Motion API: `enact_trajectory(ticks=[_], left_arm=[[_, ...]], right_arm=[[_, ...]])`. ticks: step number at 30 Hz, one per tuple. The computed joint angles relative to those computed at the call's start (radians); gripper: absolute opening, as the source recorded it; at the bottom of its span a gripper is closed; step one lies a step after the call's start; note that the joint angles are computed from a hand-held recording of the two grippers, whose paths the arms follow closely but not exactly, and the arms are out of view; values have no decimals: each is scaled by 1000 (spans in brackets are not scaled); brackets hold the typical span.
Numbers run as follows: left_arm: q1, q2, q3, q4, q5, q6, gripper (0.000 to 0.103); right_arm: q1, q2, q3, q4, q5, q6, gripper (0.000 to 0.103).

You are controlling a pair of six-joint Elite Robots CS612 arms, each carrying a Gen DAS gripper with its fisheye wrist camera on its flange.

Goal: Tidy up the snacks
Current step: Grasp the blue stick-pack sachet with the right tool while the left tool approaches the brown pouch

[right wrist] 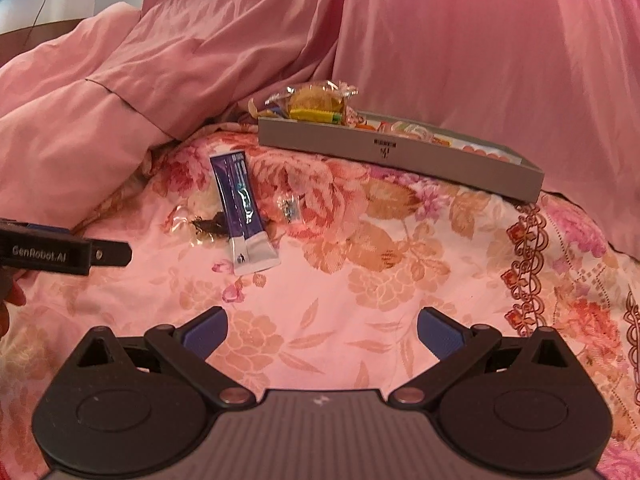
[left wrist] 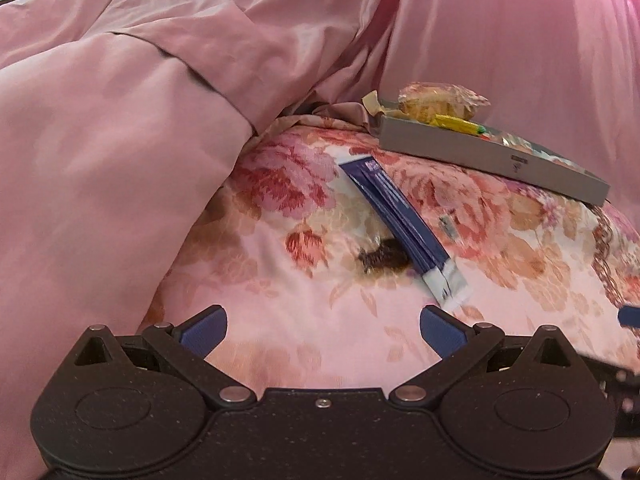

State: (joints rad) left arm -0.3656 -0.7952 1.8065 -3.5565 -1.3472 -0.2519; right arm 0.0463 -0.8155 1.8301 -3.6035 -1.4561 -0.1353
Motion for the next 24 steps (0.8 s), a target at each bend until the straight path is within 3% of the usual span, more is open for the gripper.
enact_trajectory(ticks=[7, 11, 17, 24], left_arm=[[12, 49, -84, -7, 14, 56, 102], [26, 61, -111, 1, -16, 85, 102], [40, 70, -124, -6, -40, 130, 102], [49, 75, -132, -9, -80, 175, 102]], right_arm=[[7, 29, -63, 80, 0, -25, 103], [2, 46, -123, 166, 66, -44, 103], [19, 101, -233, 212, 83, -155, 102], [44, 150, -319, 238, 81, -192, 86]])
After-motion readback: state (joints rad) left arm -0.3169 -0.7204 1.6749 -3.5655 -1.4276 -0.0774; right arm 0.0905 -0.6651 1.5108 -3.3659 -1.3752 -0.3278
